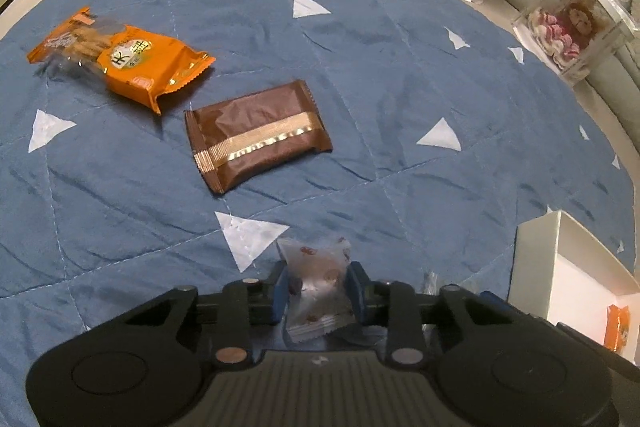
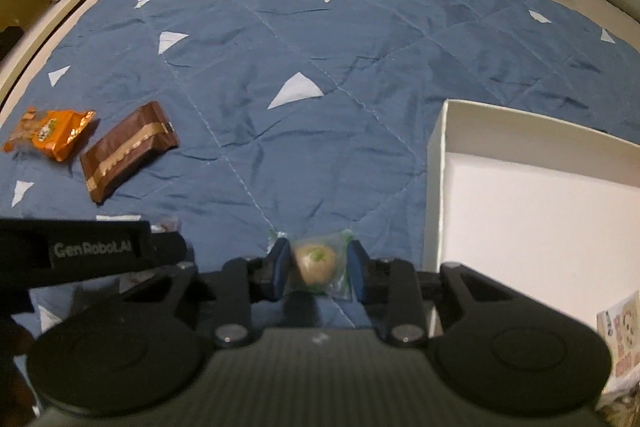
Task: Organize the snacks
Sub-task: 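Grasp the clear-wrapped candy with the left tool while the right tool grasps the round cake, then carry the clear candy and round cake over the tray with both tools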
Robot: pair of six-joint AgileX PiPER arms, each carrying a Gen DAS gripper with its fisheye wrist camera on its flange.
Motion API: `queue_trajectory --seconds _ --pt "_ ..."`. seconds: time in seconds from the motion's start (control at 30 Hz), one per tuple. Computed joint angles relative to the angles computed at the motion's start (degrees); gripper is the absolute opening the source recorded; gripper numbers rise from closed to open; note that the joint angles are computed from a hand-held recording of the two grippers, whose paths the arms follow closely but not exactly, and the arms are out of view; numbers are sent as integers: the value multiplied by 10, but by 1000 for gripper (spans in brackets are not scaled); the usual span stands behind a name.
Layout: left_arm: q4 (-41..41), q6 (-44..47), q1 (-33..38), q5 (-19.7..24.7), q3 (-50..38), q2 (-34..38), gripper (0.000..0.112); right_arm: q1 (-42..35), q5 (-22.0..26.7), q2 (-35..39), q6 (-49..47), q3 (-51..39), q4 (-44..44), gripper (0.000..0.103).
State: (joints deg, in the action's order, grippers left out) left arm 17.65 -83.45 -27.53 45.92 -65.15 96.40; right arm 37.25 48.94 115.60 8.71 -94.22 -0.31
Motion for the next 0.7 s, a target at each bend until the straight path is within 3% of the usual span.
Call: queue_trajectory --seconds 0.27,0.7 --pt "40 -34 -27 27 3 -39 33 -6 -10 -30 -10 22 13 33" --pt "147 -90 -149 173 -71 -67 33 -31 -46 -149 -42 100 39 33"
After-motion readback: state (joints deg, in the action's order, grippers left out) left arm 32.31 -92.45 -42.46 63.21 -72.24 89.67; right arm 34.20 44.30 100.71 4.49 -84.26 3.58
